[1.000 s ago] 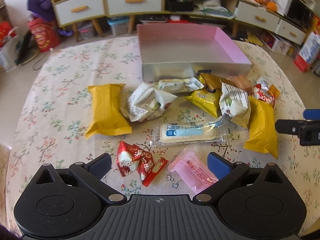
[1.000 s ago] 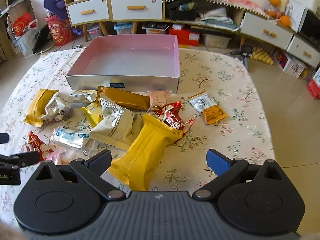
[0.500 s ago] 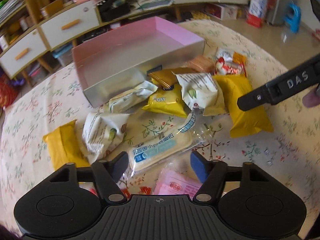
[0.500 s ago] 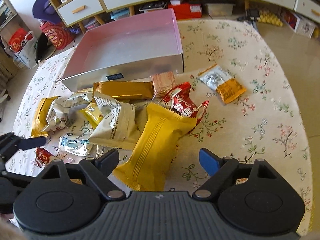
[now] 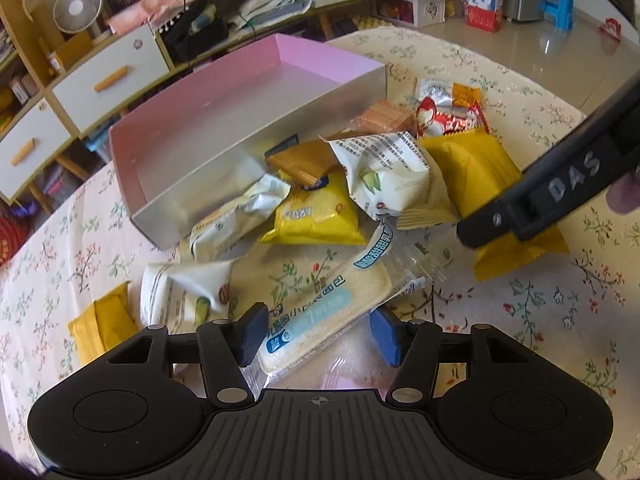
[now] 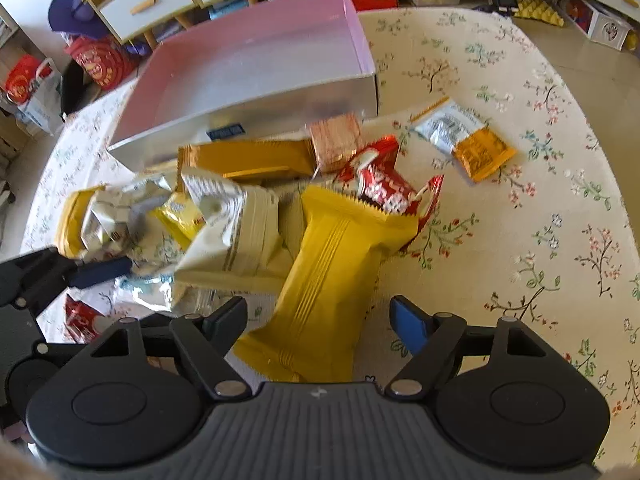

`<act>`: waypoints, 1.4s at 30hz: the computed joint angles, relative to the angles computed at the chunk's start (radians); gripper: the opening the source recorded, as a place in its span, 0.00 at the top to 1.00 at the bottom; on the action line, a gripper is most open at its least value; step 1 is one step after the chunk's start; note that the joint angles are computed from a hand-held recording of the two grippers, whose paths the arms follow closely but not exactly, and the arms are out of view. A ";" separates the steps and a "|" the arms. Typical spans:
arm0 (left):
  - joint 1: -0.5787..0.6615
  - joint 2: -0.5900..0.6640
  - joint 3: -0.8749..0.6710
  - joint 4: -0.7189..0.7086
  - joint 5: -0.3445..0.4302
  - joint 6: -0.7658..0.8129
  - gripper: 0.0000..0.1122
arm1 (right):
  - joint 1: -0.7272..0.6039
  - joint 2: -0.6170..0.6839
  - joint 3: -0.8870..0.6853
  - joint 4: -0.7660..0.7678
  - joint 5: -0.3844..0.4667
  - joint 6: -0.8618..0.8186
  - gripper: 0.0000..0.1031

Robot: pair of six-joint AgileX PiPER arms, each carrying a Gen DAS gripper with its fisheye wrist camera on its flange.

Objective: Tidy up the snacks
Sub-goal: 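Reach the left tool to the clear-wrapped white bar while the right tool reaches the yellow cake, then grasp and lift the white bar with left tool while right tool lifts yellow cake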

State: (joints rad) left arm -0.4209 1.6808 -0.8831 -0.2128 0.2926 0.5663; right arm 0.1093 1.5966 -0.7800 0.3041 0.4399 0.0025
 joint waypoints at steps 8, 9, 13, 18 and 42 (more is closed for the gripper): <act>0.010 0.021 0.029 -0.405 -0.075 0.448 0.38 | 0.028 0.005 0.007 -0.090 -0.012 0.091 0.38; 0.008 0.021 0.032 -0.436 -0.080 0.477 0.38 | 0.029 0.006 0.008 -0.097 -0.014 0.095 0.38; -0.015 0.020 0.021 -0.299 -0.080 0.317 0.38 | 0.032 -0.004 0.018 -0.120 -0.023 0.108 0.45; -0.036 0.010 -0.020 -0.031 0.012 -0.031 0.49 | -0.008 -0.016 0.035 -0.050 -0.030 0.019 0.60; -0.066 -0.078 -0.015 0.061 0.143 -0.342 0.86 | -0.097 -0.162 0.123 0.263 -0.023 -0.284 0.66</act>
